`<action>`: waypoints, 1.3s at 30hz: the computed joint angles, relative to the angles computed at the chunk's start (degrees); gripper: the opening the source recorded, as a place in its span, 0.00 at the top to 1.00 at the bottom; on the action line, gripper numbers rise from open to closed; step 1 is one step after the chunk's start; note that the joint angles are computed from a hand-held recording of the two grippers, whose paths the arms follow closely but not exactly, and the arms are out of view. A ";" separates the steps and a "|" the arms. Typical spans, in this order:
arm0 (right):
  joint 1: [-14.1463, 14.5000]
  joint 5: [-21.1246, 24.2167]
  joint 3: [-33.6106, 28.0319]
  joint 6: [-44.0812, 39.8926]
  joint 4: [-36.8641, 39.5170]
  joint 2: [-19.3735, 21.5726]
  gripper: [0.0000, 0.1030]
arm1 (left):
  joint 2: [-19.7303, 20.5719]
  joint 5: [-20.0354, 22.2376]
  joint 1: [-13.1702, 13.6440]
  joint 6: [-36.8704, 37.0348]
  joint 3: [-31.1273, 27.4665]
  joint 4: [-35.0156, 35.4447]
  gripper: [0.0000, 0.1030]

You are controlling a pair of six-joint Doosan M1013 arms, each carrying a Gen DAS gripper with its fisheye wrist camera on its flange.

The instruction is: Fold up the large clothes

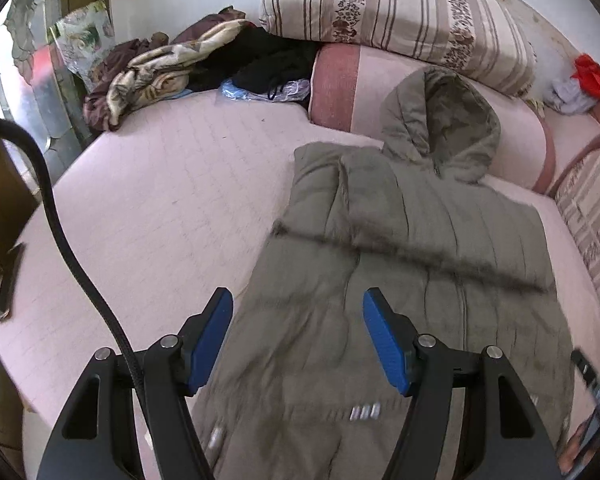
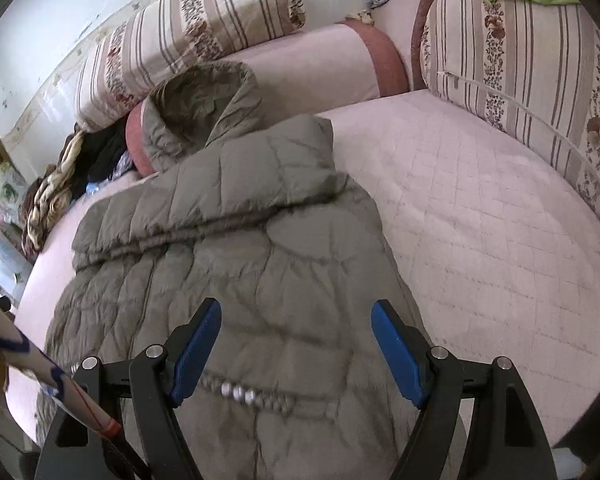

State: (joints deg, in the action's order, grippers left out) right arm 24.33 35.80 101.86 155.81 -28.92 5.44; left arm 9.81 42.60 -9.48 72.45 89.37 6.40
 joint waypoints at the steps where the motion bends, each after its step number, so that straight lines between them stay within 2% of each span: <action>1: -0.20 -0.68 0.03 0.24 0.00 0.23 0.21 | 1.32 0.38 0.22 0.94 -1.45 -1.41 0.34; 4: -0.89 -2.91 0.24 -1.72 2.64 1.18 0.21 | 5.89 1.86 0.71 3.59 -6.39 -5.25 0.34; 7: -1.64 -3.12 -0.60 -8.47 8.96 2.58 0.21 | 11.51 6.12 1.28 6.31 -12.43 -10.41 0.33; 11: -1.29 -2.56 -2.19 -11.68 8.64 4.04 0.21 | 16.86 9.81 2.39 9.22 -17.89 -18.78 0.33; 14: -0.98 -1.58 -2.88 -12.73 8.63 4.94 0.21 | 18.74 9.89 2.61 11.00 -19.59 -22.61 0.33; 15: -0.96 -1.53 -2.98 -13.05 8.75 5.05 0.21 | 19.03 9.90 2.24 10.68 -20.01 -21.36 0.34; 17: -0.59 -0.72 -3.43 -12.95 7.39 5.51 0.21 | 19.49 10.19 1.03 10.03 -20.81 -16.73 0.61; 18: -0.28 0.27 -3.80 -12.77 6.41 5.87 0.21 | 19.69 10.79 0.28 8.76 -21.30 -13.30 0.67; 21: -0.19 1.11 -4.06 -13.76 6.57 6.20 0.21 | 19.17 8.57 -0.98 6.71 -21.08 -7.23 0.76; 26: -0.58 0.85 -3.43 -13.37 6.87 5.87 0.21 | 20.81 8.98 -0.88 3.50 -22.34 -3.76 0.74; 30: -1.09 0.82 -3.21 -13.55 8.36 5.90 0.21 | 20.73 7.28 -2.50 -1.18 -20.97 4.93 0.63; 32: -1.05 1.40 -3.48 -13.46 8.34 6.20 0.21 | 20.20 7.16 -2.98 -2.99 -20.48 7.81 0.60; 36: -0.24 2.75 -4.07 -12.76 5.68 6.69 0.21 | 18.73 8.23 -2.69 -2.57 -19.84 7.76 0.57; 39: -0.02 3.03 -4.17 -12.58 4.90 6.75 0.21 | 16.06 7.47 -2.51 -4.48 -17.33 9.69 0.53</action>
State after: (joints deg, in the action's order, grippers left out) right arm 24.31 38.83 97.68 143.23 -24.02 12.19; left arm 25.87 50.07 -12.00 67.97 72.04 16.09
